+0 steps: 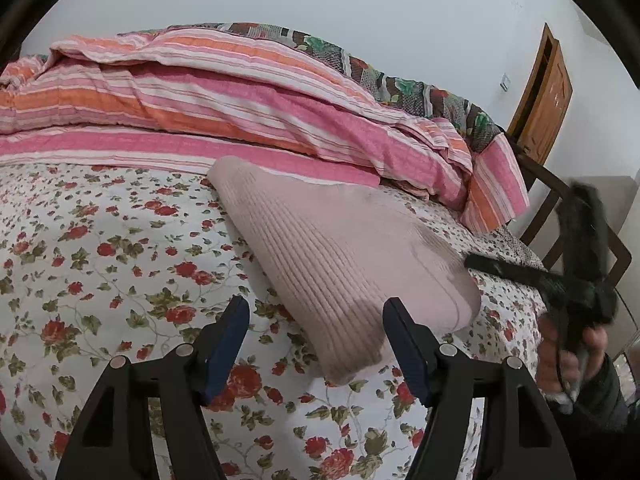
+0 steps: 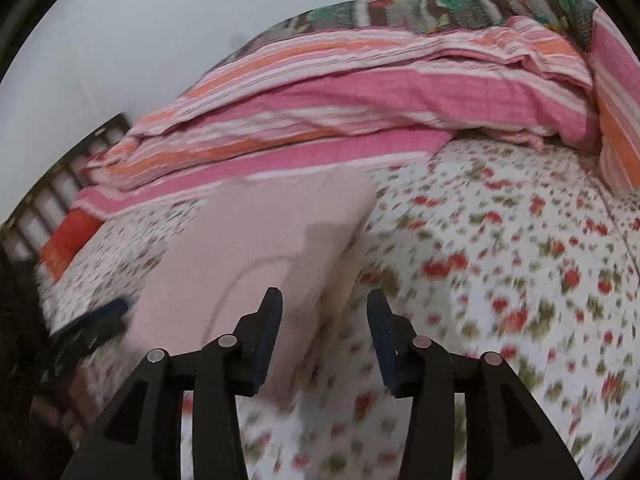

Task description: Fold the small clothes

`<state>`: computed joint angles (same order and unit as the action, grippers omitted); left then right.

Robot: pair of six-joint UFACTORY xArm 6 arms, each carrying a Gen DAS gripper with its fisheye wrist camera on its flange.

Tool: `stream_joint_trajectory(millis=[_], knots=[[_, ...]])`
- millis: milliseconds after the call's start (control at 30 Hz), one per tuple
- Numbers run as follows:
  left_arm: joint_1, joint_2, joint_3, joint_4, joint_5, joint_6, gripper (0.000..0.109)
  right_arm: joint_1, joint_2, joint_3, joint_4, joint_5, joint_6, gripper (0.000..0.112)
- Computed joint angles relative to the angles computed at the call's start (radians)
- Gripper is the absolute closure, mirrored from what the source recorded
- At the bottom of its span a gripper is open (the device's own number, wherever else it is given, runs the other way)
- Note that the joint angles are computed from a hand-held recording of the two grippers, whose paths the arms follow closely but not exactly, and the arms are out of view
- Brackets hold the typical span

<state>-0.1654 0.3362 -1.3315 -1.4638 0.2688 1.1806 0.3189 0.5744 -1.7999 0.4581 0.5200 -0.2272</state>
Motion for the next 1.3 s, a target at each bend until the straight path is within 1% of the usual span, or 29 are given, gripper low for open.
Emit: stream_joint_trajectory(millis=[67, 133, 200, 267, 300, 333, 400, 433, 467, 500, 533, 567, 600, 633, 667, 733, 800, 833, 867, 933, 967, 1000, 1033, 1067, 1100, 1133, 1167, 1233, 1300], knots=[[-0.004, 0.0, 0.003, 0.023, 0.003, -0.014, 0.041, 0.004, -0.053, 0.079, 0.12, 0.009, -0.114, 0.064], [-0.006, -0.002, 0.012, 0.1, 0.016, -0.057, 0.041, 0.015, -0.075, 0.121, 0.17, 0.027, -0.18, 0.063], [-0.01, -0.011, 0.028, 0.138, 0.036, -0.057, 0.041, 0.032, -0.077, 0.142, 0.117, 0.007, -0.173, 0.064], [-0.022, -0.013, 0.044, 0.228, 0.041, -0.094, 0.041, 0.042, -0.066, 0.134, 0.099, 0.01, -0.178, 0.066], [-0.028, -0.008, 0.049, 0.282, 0.03, -0.128, 0.041, 0.043, -0.05, 0.109, 0.096, 0.037, -0.182, 0.076], [-0.036, 0.003, 0.051, 0.362, 0.01, -0.192, 0.041, 0.043, -0.034, 0.086, 0.085, 0.059, -0.178, 0.081], [-0.043, 0.024, 0.05, 0.492, -0.024, -0.322, 0.043, 0.048, -0.028, 0.084, 0.057, 0.034, -0.17, 0.102], [-0.044, 0.031, 0.048, 0.512, -0.041, -0.353, 0.049, 0.049, -0.025, 0.078, 0.044, 0.024, -0.174, 0.103], [-0.04, 0.032, 0.046, 0.496, -0.038, -0.344, 0.052, 0.049, -0.027, 0.077, 0.049, 0.011, -0.187, 0.105], [-0.034, 0.03, 0.042, 0.443, -0.026, -0.305, 0.061, 0.048, -0.036, 0.086, 0.067, -0.007, -0.208, 0.105], [-0.029, 0.026, 0.04, 0.407, -0.014, -0.28, 0.07, 0.048, -0.054, 0.105, 0.113, -0.051, -0.247, 0.106], [-0.022, 0.021, 0.038, 0.367, 0.011, -0.251, 0.074, 0.046, -0.061, 0.111, 0.142, -0.081, -0.268, 0.106], [-0.017, 0.021, 0.034, 0.348, 0.032, -0.234, 0.081, 0.046, -0.071, 0.124, 0.198, -0.128, -0.302, 0.106], [-0.014, 0.022, 0.031, 0.338, 0.05, -0.222, 0.086, 0.041, -0.07, 0.119, 0.235, -0.145, -0.311, 0.106], [-0.014, 0.022, 0.031, 0.342, 0.058, -0.221, 0.088, 0.035, -0.059, 0.103, 0.23, -0.141, -0.289, 0.106], [-0.021, 0.02, 0.036, 0.358, 0.043, -0.225, 0.088, 0.026, -0.022, 0.064, 0.144, -0.105, -0.2, 0.106], [-0.019, 0.018, 0.038, 0.368, 0.046, -0.233, 0.088, 0.032, 0.007, 0.045, -0.016, -0.066, -0.108, 0.106], [-0.014, 0.017, 0.037, 0.368, 0.06, -0.239, 0.086, 0.037, 0.013, 0.051, -0.086, -0.053, -0.072, 0.106], [-0.01, 0.017, 0.035, 0.372, 0.068, -0.248, 0.085, 0.041, 0.011, 0.063, -0.114, -0.046, -0.059, 0.106], [-0.001, 0.011, 0.037, 0.364, 0.091, -0.249, 0.083, 0.043, -0.002, 0.085, -0.122, -0.045, -0.056, 0.104], [0.002, 0.002, 0.042, 0.343, 0.099, -0.224, 0.083, 0.039, -0.01, 0.087, -0.108, -0.031, -0.067, 0.102], [0.006, -0.016, 0.053, 0.28, 0.111, -0.156, 0.083, 0.036, -0.016, 0.087, -0.089, -0.02, -0.081, 0.096], [0.009, -0.039, 0.068, 0.206, 0.123, -0.075, 0.08, 0.029, -0.032, 0.096, -0.045, -0.012, -0.112, 0.092], [0.012, -0.059, 0.08, 0.15, 0.133, -0.009, 0.078, 0.026, -0.047, 0.111, -0.016, -0.019, -0.134, 0.086], [0.015, -0.079, 0.092, 0.09, 0.142, 0.057, 0.069, 0.023, -0.067, 0.132, 0.022, -0.033, -0.165, 0.079], [0.019, -0.1, 0.105, 0.01, 0.15, 0.133, 0.054, 0.02, -0.084, 0.149, 0.056, -0.048, -0.193, 0.075], [0.022, -0.11, 0.111, -0.032, 0.151, 0.167, 0.048, 0.019, -0.09, 0.152, 0.069, -0.057, -0.199, 0.068], [0.024, -0.108, 0.102, -0.074, 0.146, 0.184, 0.045, 0.015, -0.097, 0.149, 0.091, -0.067, -0.195, 0.067], [0.016, -0.081, 0.074, -0.053, 0.108, 0.127, 0.045, 0.012, -0.072, 0.105, 0.086, -0.053, -0.161, 0.059]])
